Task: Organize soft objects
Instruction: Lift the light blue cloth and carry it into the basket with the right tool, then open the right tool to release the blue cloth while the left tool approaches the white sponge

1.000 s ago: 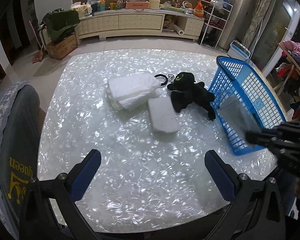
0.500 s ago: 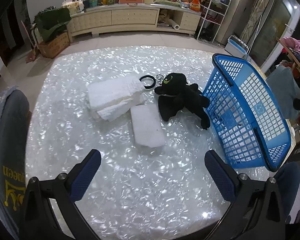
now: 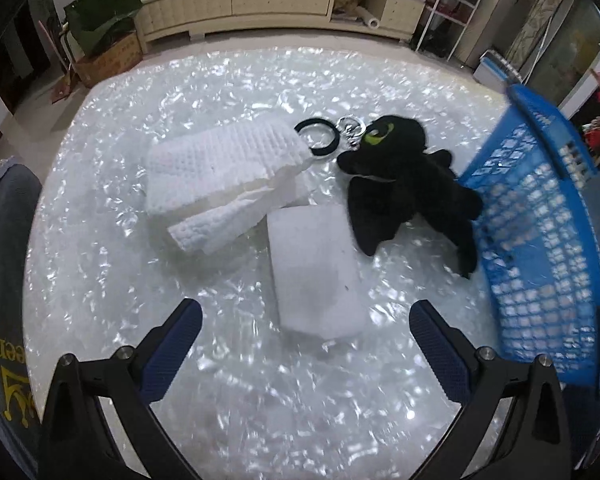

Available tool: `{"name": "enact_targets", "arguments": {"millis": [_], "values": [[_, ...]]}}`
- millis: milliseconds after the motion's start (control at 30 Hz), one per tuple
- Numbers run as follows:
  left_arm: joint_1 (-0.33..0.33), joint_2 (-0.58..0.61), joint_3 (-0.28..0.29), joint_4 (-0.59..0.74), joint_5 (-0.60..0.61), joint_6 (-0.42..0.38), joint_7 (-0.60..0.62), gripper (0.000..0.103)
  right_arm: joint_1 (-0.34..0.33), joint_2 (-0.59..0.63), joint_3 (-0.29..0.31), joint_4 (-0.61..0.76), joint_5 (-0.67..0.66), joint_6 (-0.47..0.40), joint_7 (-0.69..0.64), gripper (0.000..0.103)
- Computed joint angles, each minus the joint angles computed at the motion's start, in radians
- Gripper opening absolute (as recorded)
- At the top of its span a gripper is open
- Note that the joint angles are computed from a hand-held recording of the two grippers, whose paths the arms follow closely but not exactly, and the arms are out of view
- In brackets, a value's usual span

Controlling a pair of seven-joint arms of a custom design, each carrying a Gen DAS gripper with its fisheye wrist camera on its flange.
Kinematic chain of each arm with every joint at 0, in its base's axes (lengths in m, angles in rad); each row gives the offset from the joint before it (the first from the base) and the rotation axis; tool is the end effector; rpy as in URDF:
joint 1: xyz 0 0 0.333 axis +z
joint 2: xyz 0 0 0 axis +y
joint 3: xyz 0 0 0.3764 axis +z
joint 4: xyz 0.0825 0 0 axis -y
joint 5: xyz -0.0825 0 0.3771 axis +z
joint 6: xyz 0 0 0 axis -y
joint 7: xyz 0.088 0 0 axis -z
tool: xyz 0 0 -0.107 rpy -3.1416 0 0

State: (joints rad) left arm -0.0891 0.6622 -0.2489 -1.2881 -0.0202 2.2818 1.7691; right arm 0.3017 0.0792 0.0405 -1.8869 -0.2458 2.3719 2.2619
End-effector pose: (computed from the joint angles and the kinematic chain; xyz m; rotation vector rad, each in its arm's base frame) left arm 0.7663 -0.2072 0.4542 -1.5874 2.5241 -0.5555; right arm 0.5806 0.2030 0.5694 -1.7479 2.1551 -0.4251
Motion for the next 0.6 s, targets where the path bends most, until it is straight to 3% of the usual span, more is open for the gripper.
{"name": "enact_targets", "arguments": {"millis": [267,600], "values": [[-0.059,0.144,0.034,0.196,0.067,-0.099,-0.045,0.103,-0.010,0.036,-0.012,0.021,0.042,-0.016,-0.048,0.007],[-0.091,0.206,0.053,0.285,0.105,-0.156,-0.076,0.103,0.010,0.111,-0.033,0.112,-0.021,-0.125,-0.059,0.007]]}}
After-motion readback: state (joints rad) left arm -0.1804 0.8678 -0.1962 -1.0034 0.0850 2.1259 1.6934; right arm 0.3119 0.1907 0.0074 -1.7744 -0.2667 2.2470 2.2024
